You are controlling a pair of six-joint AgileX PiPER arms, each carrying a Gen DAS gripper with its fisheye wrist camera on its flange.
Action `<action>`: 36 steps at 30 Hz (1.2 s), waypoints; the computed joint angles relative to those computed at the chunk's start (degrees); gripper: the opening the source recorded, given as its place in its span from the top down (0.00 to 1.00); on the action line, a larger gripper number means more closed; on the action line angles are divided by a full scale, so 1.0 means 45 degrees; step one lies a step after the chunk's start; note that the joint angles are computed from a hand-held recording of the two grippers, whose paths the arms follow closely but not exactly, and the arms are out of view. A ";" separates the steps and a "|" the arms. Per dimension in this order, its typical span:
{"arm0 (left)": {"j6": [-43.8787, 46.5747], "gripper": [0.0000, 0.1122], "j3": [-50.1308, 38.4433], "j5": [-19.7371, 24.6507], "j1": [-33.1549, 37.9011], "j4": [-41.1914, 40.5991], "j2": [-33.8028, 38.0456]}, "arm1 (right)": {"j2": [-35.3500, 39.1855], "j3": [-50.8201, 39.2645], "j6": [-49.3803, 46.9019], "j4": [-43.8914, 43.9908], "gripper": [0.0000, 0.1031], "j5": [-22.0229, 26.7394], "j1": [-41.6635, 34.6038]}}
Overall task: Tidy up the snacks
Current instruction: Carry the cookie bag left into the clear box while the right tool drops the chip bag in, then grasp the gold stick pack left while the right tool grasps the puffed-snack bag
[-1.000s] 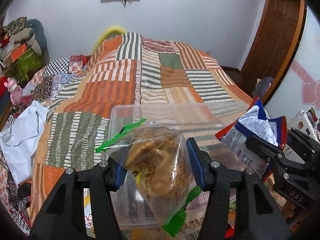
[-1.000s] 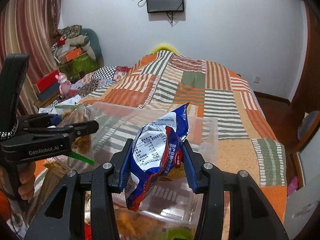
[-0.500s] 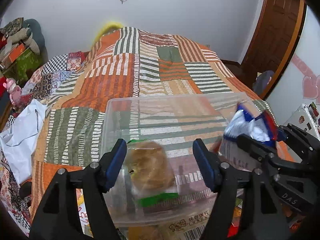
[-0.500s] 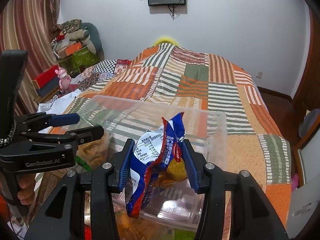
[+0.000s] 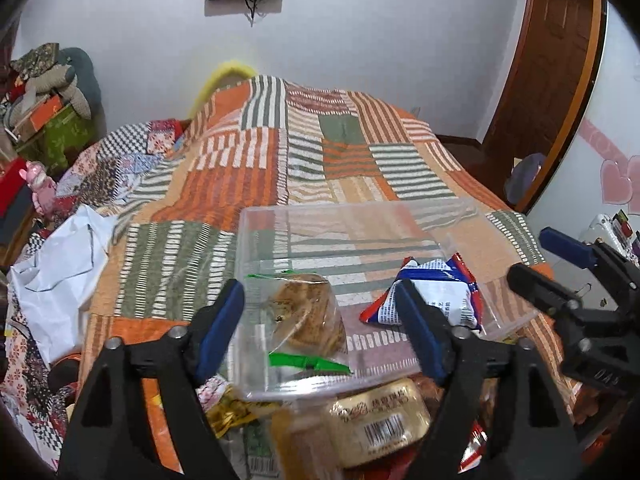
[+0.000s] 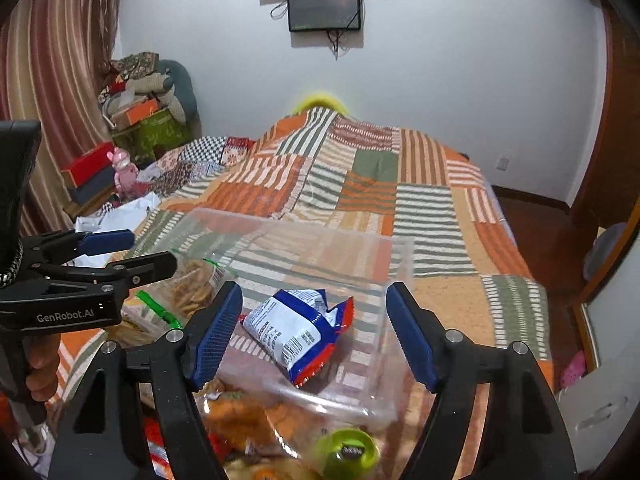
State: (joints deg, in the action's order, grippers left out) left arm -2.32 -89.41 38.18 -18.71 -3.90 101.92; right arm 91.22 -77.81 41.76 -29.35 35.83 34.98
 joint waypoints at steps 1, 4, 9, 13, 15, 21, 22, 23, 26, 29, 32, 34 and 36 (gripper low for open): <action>-0.0008 0.26 0.0231 -0.0105 0.0004 0.0071 -0.0276 | -0.0207 0.0107 0.0219 -0.0249 0.28 0.0074 0.0094; -0.0145 0.26 0.0621 -0.0067 -0.0020 0.0431 -0.0877 | -0.0706 0.0445 0.0868 -0.0951 0.26 0.0257 0.0384; -0.0005 0.25 0.1532 0.0009 -0.0012 0.0656 -0.2045 | -0.1487 0.0952 0.1469 -0.1437 0.26 0.0601 0.0768; 0.0264 0.25 0.2296 0.0152 -0.0011 0.0779 -0.2882 | -0.2084 0.1541 0.1962 -0.1787 0.26 0.0808 0.1038; 0.0461 0.25 0.2724 0.0215 0.0020 0.0702 -0.3276 | -0.2368 0.1854 0.2217 -0.1918 0.26 0.0927 0.1186; 0.1052 0.25 0.4148 0.0131 0.0383 0.0200 -0.4222 | -0.3166 0.2744 0.2833 -0.2188 0.26 0.1347 0.1550; 0.1086 0.25 0.4428 0.0094 0.0450 0.0144 -0.4369 | -0.3280 0.2855 0.3071 -0.2364 0.26 0.1549 0.1733; 0.1128 0.25 0.4712 0.0005 0.0512 0.0051 -0.4484 | -0.3375 0.2980 0.3192 -0.2456 0.26 0.1632 0.1775; 0.1423 0.25 0.5342 -0.0083 0.0743 -0.0427 -0.4677 | -0.3673 0.3393 0.3317 -0.2322 0.26 0.1756 0.1765; 0.1958 0.25 0.5797 -0.0026 0.0978 -0.1019 -0.4830 | -0.3794 0.3808 0.3550 -0.2220 0.25 0.1942 0.1808; 0.1857 0.25 0.6294 -0.0274 0.0847 -0.0850 -0.4991 | -0.3862 0.4330 0.3577 -0.1909 0.25 0.1928 0.1808; 0.2153 0.25 0.6515 -0.0345 0.0869 -0.1100 -0.4998 | -0.3859 0.4765 0.3456 -0.1504 0.25 0.1700 0.1654; 0.2551 0.25 0.6609 -0.0269 0.0935 -0.1557 -0.4902 | -0.3814 0.5032 0.3140 -0.1011 0.25 0.1510 0.1471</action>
State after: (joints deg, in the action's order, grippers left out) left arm 9.15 -59.67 36.97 -14.51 -10.91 79.86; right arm 74.05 -55.17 55.89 -33.89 42.62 41.60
